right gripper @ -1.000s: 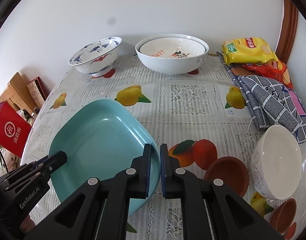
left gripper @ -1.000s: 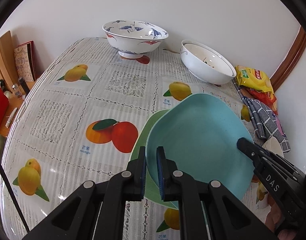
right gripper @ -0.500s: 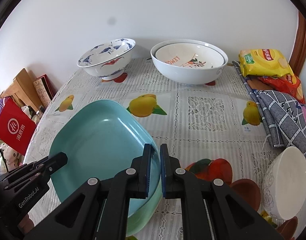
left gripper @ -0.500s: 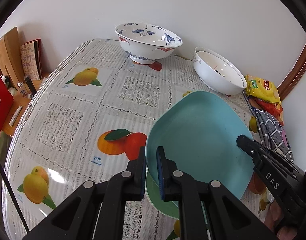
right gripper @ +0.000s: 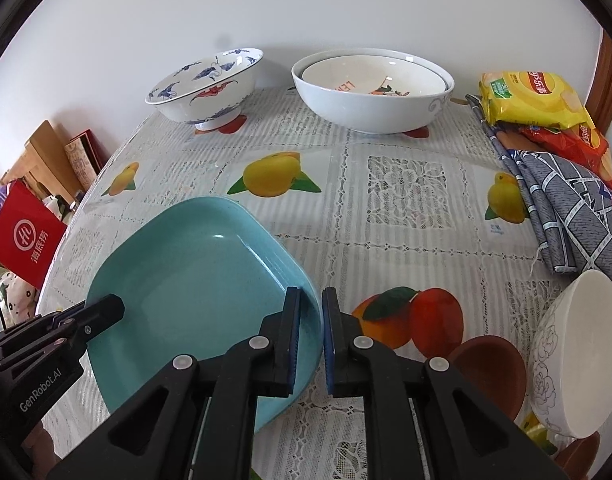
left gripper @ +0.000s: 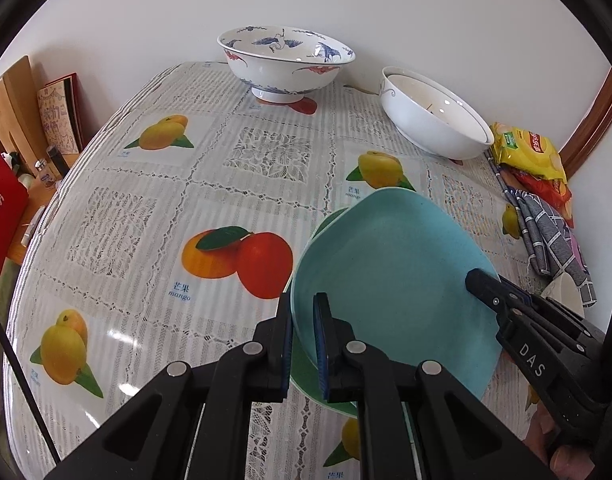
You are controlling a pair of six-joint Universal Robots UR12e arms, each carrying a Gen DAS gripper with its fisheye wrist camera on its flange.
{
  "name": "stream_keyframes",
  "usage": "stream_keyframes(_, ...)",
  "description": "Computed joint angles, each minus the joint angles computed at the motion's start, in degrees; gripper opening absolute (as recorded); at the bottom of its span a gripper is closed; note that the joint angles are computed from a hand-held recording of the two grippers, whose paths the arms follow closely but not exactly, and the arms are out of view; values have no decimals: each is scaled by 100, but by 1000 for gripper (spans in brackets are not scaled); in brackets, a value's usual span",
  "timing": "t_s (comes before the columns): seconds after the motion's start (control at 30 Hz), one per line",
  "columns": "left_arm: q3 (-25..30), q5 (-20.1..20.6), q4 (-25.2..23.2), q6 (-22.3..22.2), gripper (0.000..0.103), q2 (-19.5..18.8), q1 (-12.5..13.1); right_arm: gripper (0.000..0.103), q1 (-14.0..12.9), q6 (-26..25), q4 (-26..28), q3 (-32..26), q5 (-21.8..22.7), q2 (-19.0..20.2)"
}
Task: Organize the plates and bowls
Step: 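Open both grippers and release the light-blue plate on the stack, then move both grippers toward the brown clay bowls beside the white bowl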
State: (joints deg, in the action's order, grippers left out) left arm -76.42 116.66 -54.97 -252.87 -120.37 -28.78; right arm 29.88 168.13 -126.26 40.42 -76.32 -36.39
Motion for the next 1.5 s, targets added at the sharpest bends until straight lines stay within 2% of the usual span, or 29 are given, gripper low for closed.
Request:
stream_keyframes(0.2,-34,-168,-26,-23,12,19,-3,12,21,-100,-135,89,-62,-42)
stream_keyframes(0.4,-88,-242,84,54,15,64,-30,19,13,-95,-168,209,11,-125)
stream_keyframes(0.5,-123,-277,183,121,23,96,-48,26,11,-72,-256,345,17,-212)
stream_keyframes(0.57,-82,-157,51,84,40,104,-88,29,7,-72,-320,447,17,-278)
stream_keyframes(0.63,-61,10,-61,52,45,119,-134,30,5,-71,-408,560,-3,-348)
stream_keyframes(0.87,-177,57,121,96,45,220,-186,31,-5,-33,-661,917,-90,-576)
stream_keyframes(1.03,-172,144,186,142,45,241,-241,38,-32,55,-853,1191,-181,-745)
stream_keyframes(1.23,-89,262,242,297,45,218,-317,41,-86,8,-1112,1517,-397,-960)
stream_keyframes(1.33,-46,251,346,396,45,185,-347,47,-144,115,-1366,1755,-507,-1106)
stream_keyframes(1.5,58,197,506,648,45,104,-390,49,-292,409,-1734,2197,-676,-1367)
